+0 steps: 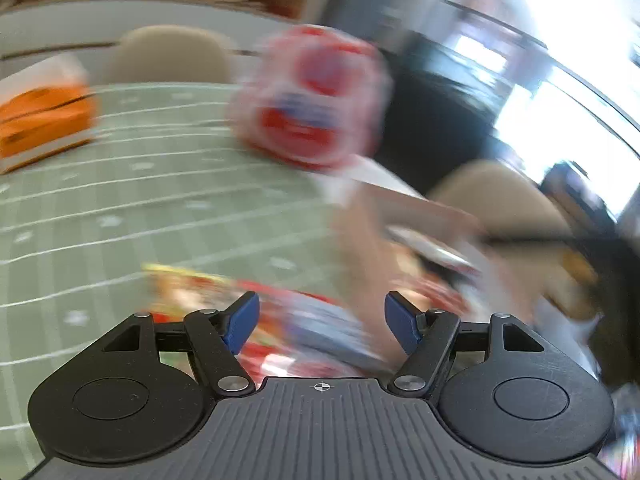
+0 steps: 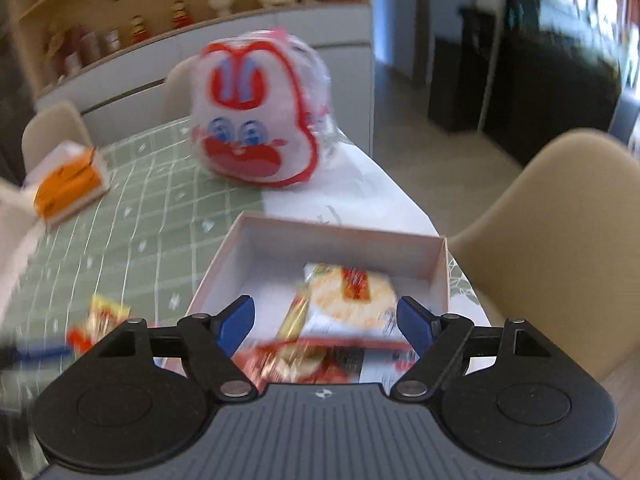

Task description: Organize snacks

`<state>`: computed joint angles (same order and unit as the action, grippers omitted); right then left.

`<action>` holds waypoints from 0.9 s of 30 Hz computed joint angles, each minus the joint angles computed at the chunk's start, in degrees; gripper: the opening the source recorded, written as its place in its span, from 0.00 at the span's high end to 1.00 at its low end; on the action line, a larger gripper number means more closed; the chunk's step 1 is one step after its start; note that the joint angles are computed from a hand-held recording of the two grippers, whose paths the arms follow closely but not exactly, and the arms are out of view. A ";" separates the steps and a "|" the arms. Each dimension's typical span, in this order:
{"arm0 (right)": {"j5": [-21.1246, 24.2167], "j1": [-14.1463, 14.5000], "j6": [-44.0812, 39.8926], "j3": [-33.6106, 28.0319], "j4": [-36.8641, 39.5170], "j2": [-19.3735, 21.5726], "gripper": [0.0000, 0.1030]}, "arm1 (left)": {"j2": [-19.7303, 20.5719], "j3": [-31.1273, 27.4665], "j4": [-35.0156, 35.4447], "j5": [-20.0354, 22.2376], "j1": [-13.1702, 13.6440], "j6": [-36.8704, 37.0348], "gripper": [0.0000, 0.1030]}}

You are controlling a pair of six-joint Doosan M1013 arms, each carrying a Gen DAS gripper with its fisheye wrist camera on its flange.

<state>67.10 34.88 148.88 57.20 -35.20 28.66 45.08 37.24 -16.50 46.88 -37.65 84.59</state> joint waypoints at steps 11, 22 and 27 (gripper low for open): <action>-7.36 5.34 10.29 4.90 5.20 -1.02 0.23 | 12.01 -20.68 10.46 15.84 0.97 -4.38 0.32; -7.62 4.59 5.93 -5.89 11.25 7.98 0.22 | -0.29 2.75 14.51 6.02 1.23 -0.44 0.33; -1.65 5.52 5.51 -11.45 5.38 11.94 0.20 | -3.18 7.58 13.28 4.34 2.03 -0.51 0.33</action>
<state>65.45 40.40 154.38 45.74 -29.82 40.60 41.90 44.82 -3.21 51.22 -35.62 84.08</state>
